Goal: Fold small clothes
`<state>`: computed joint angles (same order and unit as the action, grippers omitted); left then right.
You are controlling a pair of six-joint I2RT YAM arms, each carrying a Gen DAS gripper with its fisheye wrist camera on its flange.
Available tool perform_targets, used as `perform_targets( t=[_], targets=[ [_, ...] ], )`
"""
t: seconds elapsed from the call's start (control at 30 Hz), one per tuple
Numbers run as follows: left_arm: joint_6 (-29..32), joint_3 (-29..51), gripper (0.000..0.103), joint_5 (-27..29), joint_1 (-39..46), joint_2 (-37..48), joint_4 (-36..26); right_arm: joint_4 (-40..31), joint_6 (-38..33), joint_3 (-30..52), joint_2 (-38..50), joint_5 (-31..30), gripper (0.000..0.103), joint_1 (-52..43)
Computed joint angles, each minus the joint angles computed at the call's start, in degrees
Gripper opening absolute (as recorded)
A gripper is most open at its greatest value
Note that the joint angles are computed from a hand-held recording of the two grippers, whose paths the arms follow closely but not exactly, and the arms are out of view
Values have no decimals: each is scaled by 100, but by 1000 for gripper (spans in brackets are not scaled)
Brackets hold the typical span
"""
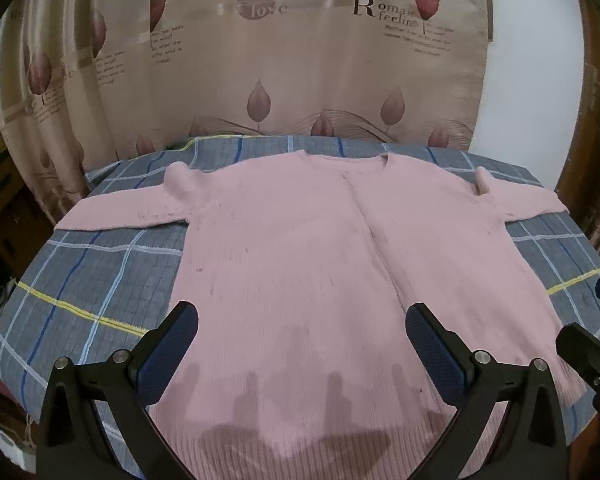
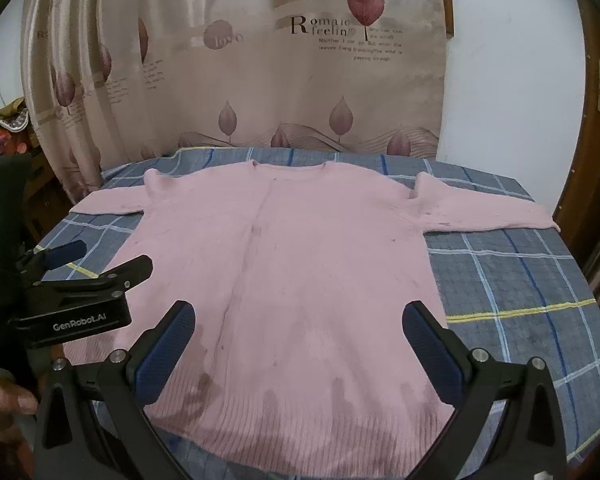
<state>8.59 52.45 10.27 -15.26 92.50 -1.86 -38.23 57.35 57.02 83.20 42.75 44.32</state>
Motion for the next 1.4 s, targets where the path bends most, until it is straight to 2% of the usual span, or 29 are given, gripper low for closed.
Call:
perform_targets(
  t=[0.17,0.2,0.27,0.43,0.57,0.7,0.87,1.03,1.23,1.4],
  targets=[
    [-18,387,103,-85,-41,398,-41,359,-357,-3,106,-233,103,-343],
    [127,311,103,-279,-84,345,24,425,-425,-5,132,-275,103,-410],
    [126,447,103,-325,-94,480,24,585,-562,-21,171,-395,103,-555],
    [-63,831,103,-341,-131,868,-128,956,-831,-89,270,-730,103,-937],
    [35,949,103,-478,-137,1090,104,1234,-1032,-129,378,-986,103,-1247],
    [14,1188,103,-563,-129,1352,12,1366,-1184,-116,499,-1093,103,-1437],
    [-101,1488,103,-430,-25,1678,-165,1514,-1351,-151,610,-1222,103,-1690],
    [-182,1652,103,-326,79,1991,106,1614,-1544,-211,674,-1307,103,-2011],
    [-189,1775,103,-538,109,2334,462,1795,-1886,-290,721,-1448,103,-2451],
    [-385,2196,103,-564,176,2688,23,2104,-2295,-432,725,-1733,103,-2936]
  ],
)
